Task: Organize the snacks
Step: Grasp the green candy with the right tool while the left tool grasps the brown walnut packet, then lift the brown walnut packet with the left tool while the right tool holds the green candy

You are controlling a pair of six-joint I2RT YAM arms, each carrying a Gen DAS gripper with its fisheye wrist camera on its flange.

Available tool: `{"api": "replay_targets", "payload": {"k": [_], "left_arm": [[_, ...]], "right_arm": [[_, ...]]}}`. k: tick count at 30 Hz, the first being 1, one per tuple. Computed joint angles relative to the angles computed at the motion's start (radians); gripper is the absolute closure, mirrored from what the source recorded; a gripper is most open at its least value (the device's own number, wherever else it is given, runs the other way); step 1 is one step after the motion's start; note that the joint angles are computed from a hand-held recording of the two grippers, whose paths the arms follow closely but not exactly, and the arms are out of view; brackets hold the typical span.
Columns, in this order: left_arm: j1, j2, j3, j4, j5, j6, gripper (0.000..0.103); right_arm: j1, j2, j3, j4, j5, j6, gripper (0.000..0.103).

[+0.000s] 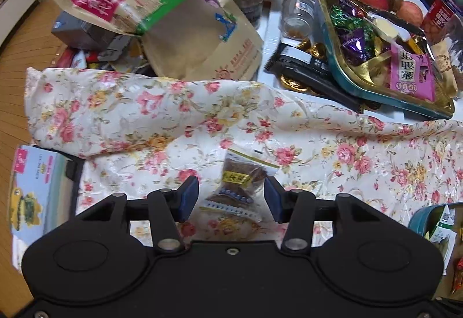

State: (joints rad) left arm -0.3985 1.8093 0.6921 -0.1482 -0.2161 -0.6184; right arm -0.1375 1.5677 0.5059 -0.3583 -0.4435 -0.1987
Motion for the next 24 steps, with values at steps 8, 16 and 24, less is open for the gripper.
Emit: {"api": "replay_targets", "payload": {"k": [8, 16, 24], "left_arm": [[-0.047, 0.082, -0.016, 0.118, -0.054, 0.055, 0.047], [-0.033, 0.213, 0.006, 0.205, -0.074, 0.101, 0.046], [-0.048, 0.239, 0.018, 0.148, 0.001, 0.013, 0.048]], "right_arm": [[-0.145, -0.066, 0.033, -0.153, -0.053, -0.152, 0.081], [-0.204, -0.042, 0.059, -0.205, -0.067, -0.236, 0.081], [-0.211, -0.021, 0.068, -0.189, -0.058, -0.229, 0.081]]}}
